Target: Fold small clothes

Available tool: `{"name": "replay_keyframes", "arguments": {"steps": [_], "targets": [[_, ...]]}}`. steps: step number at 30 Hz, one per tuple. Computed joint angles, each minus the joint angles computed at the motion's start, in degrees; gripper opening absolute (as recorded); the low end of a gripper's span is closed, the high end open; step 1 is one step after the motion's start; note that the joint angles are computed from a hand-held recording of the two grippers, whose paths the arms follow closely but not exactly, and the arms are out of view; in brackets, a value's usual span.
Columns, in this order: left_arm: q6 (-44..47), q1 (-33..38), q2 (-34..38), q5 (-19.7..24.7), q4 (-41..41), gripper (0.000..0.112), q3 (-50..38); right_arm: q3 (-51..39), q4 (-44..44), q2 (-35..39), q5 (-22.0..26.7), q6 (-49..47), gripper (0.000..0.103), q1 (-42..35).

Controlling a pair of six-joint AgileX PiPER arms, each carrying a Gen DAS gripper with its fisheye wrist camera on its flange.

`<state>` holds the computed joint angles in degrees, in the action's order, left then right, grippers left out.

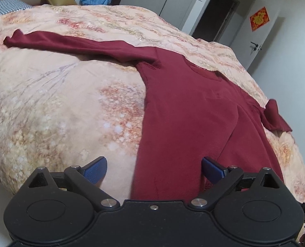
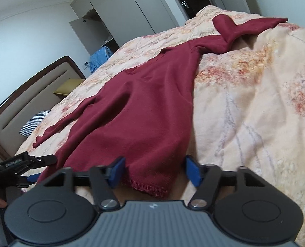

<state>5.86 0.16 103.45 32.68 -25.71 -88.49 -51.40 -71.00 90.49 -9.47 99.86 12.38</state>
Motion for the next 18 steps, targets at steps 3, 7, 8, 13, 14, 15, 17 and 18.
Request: {"name": "replay_keyframes", "arguments": {"steps": [3, 7, 8, 13, 14, 15, 17, 18], "targets": [[9.44, 3.01, -0.27, 0.78, -11.18, 0.088, 1.52, 0.50, 2.14, -0.35, 0.56, -2.15, 0.042, -0.14], [16.68, 6.99, 0.63, 5.09, -23.20, 0.080, 1.80, 1.17, 4.69, -0.47, -0.08, -4.66, 0.038, -0.68], [18.80, 8.02, 0.76, 6.12, -26.28, 0.080, 2.07, 1.56, 5.87, -0.75, -0.28, -5.64, 0.038, -0.66], [15.97, 9.64, 1.68, 7.88, -25.56, 0.080, 1.01, 2.16, 7.60, -1.13, -1.60, -7.09, 0.050, -1.20], [15.47, 9.83, 1.96, 8.29, -25.66, 0.079, 0.66, 2.17, 8.29, -1.15, -1.34, -7.83, 0.050, -0.97], [14.56, 9.71, 1.94, 8.25, -25.02, 0.079, 0.52, 2.03, 8.15, -1.07, -1.10, -7.96, 0.050, -0.72], [13.31, 9.22, 2.02, 8.72, -23.39, 0.070, -0.18, 1.47, 7.94, -0.69, -0.05, -7.88, 0.050, 0.10], [13.12, 8.89, 2.30, 9.43, -23.10, 0.066, -0.77, 1.22, 8.62, -0.53, 0.67, -8.39, 0.050, 0.57]]}}
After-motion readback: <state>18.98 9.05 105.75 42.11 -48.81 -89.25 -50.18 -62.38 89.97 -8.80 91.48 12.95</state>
